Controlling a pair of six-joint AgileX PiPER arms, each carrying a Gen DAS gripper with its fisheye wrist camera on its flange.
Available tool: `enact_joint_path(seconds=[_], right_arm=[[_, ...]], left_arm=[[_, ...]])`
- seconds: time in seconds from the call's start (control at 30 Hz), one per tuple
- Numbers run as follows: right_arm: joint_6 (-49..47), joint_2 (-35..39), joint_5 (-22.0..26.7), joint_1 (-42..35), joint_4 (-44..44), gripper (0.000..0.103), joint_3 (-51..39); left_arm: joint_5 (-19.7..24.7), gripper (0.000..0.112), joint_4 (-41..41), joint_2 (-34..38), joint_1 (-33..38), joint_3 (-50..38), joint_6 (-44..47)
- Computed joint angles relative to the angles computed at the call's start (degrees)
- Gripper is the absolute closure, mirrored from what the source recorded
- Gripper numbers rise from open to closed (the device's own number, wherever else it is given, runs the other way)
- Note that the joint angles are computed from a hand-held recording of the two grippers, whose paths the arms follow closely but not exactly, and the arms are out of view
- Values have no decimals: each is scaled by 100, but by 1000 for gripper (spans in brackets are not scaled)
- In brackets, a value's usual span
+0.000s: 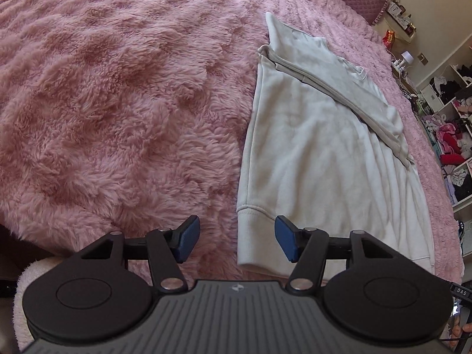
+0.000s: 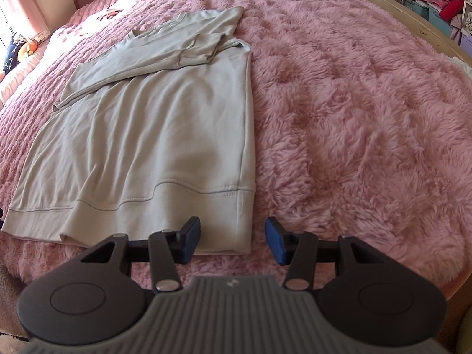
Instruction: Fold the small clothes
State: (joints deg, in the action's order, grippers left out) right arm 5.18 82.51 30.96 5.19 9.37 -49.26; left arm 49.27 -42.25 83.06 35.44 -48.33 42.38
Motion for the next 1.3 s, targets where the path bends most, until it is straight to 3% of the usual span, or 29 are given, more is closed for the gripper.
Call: enact_joint_path(seconds=[0.1,0.17,0.2,0.27,0.4,0.43,0.6,0.97,1.03,1.13,1.3], right_arm=[[52,137,11,45,-31,59,-87],[101,215,39,95,-86,74,-158],[98,229,62,105,-74,76,-184],[130,219,76,124,-109,89,-201],[22,154,46,13,121,93,-141],[6,120,46,-8,159,94,-124],[-240,-151,170,-187,564,97,-141],[-800,-301,664,-795,1931,98,-784],[-889,-190,617,-837,2150,98,-984],[-642,121,357,-691,1797,98,-1515],[-474,1115,54,-567,1578,98,-2850]], left_arm=[[104,44,-31,168,6,-28,44],[160,44,-170,245,11,19,98],[214,47,-309,273,25,67,215],[365,57,-563,340,-18,152,490],[-36,102,-550,203,-351,330,439],[8,105,-691,188,-313,345,524],[564,106,-1269,101,78,269,966],[1840,106,-2036,726,554,-609,484],[1869,107,-2211,865,486,-897,360],[1714,108,-2331,1102,223,-1526,204],[1363,108,-2253,1759,-362,-2906,-162]])
